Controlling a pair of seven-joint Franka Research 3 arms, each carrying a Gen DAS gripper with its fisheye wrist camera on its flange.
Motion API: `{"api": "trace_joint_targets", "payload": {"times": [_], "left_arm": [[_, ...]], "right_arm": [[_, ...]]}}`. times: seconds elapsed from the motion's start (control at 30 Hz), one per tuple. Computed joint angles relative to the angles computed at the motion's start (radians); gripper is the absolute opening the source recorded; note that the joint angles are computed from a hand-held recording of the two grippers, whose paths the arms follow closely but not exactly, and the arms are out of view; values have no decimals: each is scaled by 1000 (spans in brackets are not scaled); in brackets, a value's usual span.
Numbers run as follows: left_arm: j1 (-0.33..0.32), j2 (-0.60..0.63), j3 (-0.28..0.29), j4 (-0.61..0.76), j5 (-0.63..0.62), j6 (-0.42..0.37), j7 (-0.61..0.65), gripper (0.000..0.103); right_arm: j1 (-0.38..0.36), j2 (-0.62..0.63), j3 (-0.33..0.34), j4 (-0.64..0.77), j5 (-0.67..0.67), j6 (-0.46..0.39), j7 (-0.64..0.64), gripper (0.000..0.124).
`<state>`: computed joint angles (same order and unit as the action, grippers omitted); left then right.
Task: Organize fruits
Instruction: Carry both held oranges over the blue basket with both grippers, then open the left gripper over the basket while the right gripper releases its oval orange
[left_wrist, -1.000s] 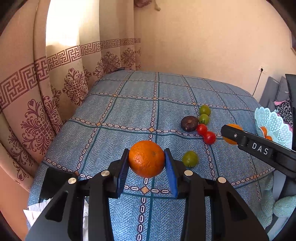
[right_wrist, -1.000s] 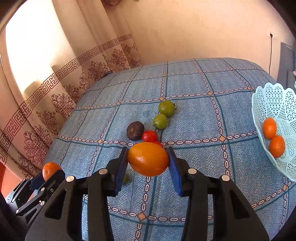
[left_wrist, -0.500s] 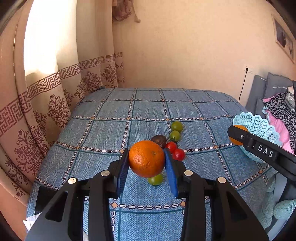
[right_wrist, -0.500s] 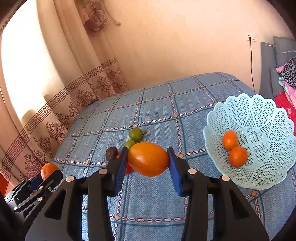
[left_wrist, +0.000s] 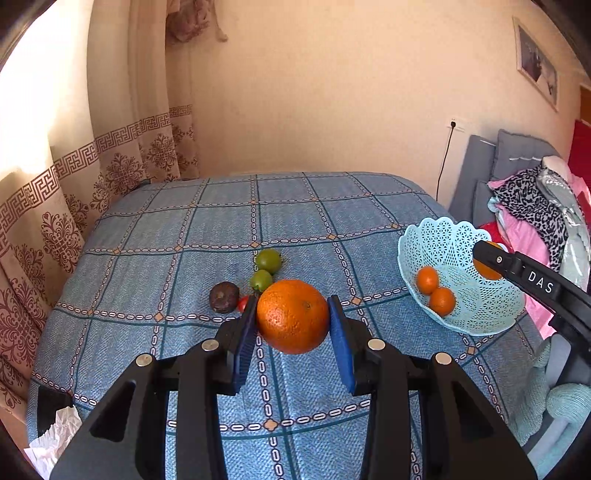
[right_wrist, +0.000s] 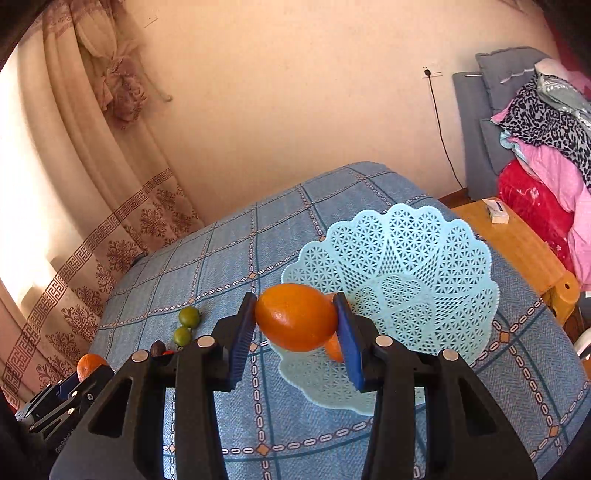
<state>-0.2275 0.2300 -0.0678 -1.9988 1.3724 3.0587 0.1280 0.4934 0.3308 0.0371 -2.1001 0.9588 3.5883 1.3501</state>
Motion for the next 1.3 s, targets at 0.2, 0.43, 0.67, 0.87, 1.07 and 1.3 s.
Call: {"api": "trace_joint_targets", "payload": {"times": [0.2,0.43,0.67,0.87,1.07,1.3], "left_arm": [[-31,61,-30,70,-147,-11,152,38],[-116,132,-5,169,-264,-24,273,38],[-174,225,-22,278,-437,-79,458,38],[-198,295,-56,349,-589,-105,636,38],[-197,359,-100,406,-742,-131,796,38],[-202,398,-126,437,-869,-156,931,38]], "right_arm": [[1,-7,-46,-8,68,-13,-83,44],[-58,-20,-46,-30,47,-36,-97,44],[-193,-40,21,-106,-191,-61,122,44],[-260,-55,42,-164,-373,-57,293,44],[-270,-67,35,-188,-453,-47,370,44],[-258,-72,16,-193,-476,-49,393,44]]}}
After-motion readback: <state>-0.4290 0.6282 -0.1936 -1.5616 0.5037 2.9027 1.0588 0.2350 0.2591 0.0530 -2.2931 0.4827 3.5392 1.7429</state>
